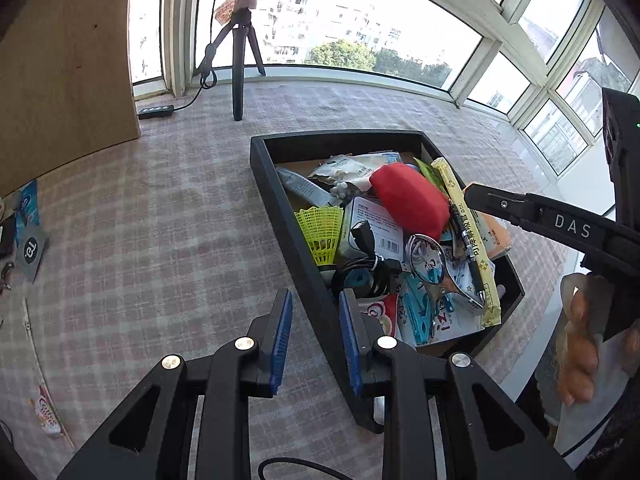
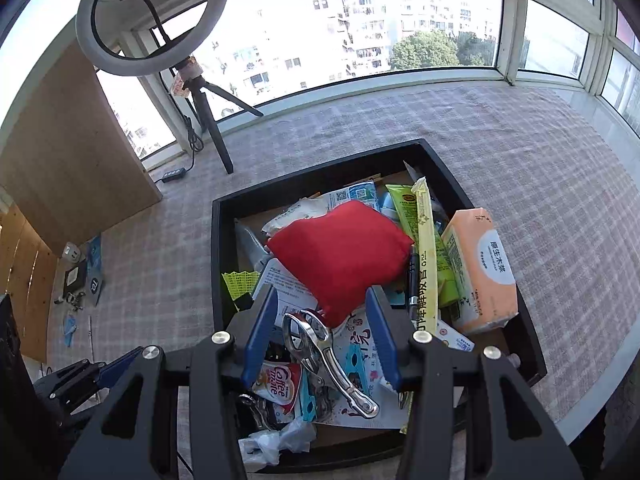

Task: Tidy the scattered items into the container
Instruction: 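Carry pen and sachet into the black tray and release both, then move right tool to the steel clip while left tool approaches the white cable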

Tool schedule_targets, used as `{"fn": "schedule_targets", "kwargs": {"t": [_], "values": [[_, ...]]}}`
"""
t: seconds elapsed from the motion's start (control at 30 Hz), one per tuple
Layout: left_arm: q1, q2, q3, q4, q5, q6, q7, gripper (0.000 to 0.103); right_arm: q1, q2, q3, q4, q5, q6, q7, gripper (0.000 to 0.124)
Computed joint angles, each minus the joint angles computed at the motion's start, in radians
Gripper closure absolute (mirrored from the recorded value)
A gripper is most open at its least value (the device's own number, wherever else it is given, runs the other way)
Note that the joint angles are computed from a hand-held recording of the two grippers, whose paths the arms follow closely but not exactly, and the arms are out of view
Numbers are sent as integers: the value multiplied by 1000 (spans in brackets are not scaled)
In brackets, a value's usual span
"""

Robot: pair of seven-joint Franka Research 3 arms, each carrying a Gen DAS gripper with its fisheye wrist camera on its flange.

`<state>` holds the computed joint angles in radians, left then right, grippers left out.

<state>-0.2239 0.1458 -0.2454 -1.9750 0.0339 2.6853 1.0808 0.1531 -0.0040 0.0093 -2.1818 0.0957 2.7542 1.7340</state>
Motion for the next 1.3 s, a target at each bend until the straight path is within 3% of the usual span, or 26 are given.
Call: {"fn": "schedule_targets", "kwargs": {"t": [0.17, 0.47, 0.73, 1.07, 1.3], "values": [[31, -80, 39, -102, 31, 19, -59, 80, 37, 53, 22, 61, -24, -17, -12, 79], [122, -225, 106, -271, 84, 26, -163, 80, 129, 170, 75, 199, 80, -3, -163, 79], [227, -330, 163, -401, 133, 28, -228, 80, 233, 322, 102, 417, 78, -88, -213, 79], [337, -374, 272, -488, 71, 24, -72, 80, 390, 566, 106, 786, 0, -273, -226, 79], [384, -293, 339, -430, -71, -12, 223, 80, 496, 783, 97, 1124, -37, -431, -213, 79]]}}
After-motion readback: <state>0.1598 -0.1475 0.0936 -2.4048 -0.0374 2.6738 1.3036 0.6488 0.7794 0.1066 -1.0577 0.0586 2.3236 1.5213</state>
